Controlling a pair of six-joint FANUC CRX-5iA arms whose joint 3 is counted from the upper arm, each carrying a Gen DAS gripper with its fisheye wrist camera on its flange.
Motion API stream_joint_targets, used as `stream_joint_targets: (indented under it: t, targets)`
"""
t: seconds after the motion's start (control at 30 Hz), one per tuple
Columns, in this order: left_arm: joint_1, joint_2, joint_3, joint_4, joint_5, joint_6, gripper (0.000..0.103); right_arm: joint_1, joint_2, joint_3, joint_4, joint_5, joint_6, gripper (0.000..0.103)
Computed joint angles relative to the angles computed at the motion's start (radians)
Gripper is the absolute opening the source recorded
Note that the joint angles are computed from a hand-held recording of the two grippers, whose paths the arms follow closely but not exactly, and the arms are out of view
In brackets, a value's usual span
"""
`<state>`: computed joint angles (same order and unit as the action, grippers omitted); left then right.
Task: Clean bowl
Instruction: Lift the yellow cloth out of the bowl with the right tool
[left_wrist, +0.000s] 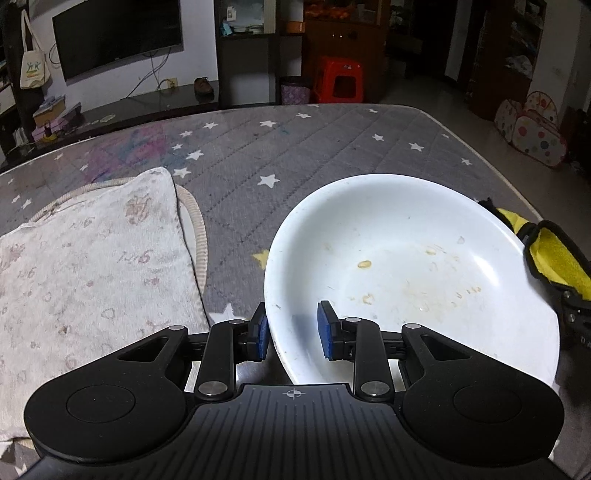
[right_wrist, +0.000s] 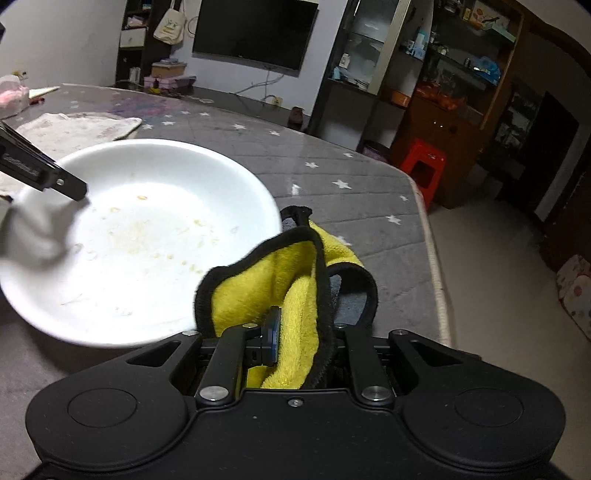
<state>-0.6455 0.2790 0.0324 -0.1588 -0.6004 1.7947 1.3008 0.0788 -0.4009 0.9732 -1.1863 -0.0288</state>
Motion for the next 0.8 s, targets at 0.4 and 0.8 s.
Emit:
stream_joint_targets:
  t: [0.4, 0.8]
  targets:
    - [0.049, 0.028, 0.04, -0.015, -0.016, 0.031, 0.029, -0.052, 0.002, -0.034, 0.118, 0.153, -0.041, 0.016]
    - [0.081, 0.035, 0.043, -0.016, 0.001, 0.054, 0.03, -0.116, 0.029, -0.022, 0.192, 0.243, -0.063, 0.016]
